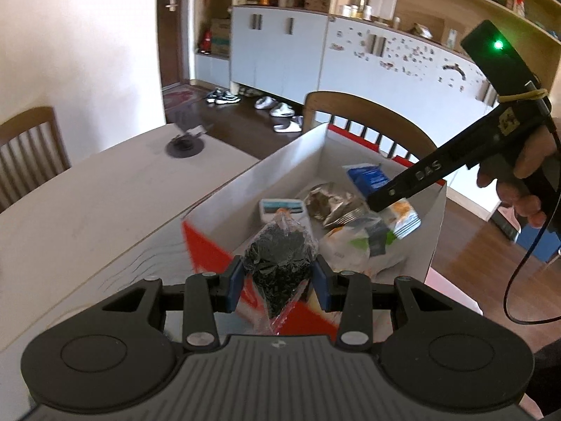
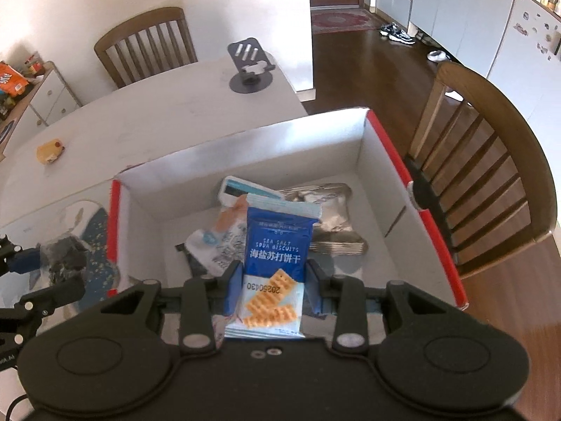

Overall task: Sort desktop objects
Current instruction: 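Carry the black bag and blue cracker packet with both grippers over the red shoebox, then open the left gripper to drop the black bag while the right gripper releases the cracker packet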

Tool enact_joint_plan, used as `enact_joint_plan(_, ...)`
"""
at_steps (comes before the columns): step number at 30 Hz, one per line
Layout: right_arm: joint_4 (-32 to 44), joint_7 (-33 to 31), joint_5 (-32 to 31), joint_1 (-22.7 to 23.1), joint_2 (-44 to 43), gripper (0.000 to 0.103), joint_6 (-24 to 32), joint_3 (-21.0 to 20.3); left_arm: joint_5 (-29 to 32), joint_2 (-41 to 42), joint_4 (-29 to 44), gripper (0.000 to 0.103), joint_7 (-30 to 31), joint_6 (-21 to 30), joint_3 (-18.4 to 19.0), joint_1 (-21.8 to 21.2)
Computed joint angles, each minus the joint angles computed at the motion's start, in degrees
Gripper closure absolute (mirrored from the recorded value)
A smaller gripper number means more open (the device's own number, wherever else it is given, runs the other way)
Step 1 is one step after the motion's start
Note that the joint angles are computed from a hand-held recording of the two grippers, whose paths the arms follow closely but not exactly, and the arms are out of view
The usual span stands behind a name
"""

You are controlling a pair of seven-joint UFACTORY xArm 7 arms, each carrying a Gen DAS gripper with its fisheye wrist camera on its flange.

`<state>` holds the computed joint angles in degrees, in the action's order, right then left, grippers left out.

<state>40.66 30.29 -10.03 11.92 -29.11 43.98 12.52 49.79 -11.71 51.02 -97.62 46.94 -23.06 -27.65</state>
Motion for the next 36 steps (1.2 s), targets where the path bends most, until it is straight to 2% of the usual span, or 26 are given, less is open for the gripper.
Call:
enact_joint_plan(8, -0.07, -1.62, -0.7, -1.22, 2.3, 0.067, -1.07, -1.41, 0.81, 8.7, 5.88, 0.064, 6.6, -4.44, 4.49, 0.35)
enact_joint_plan(19, 1.23, -1.97, -2.54, -3.42, 7.3, 0.067, -3.74, -2.47, -3.08, 16.75, 11.26, 0.064, 15.14, -7.66, 10.44, -1.09)
enact_joint_plan(29, 3.62, -2.79, -3.62, -3.31, 12.83, 0.067, -5.07, -3.38, -11.05, 20.75, 13.57, 0.064, 24.04, -9.76, 13.08, -1.52)
enact_joint_plan(36, 4.19, -2.59, -4.05, -3.05, 14.59, 0.067, -4.86, -3.77, -12.54, 21.18, 13.02, 0.063, 24.79, -11.74, 14.27, -1.98)
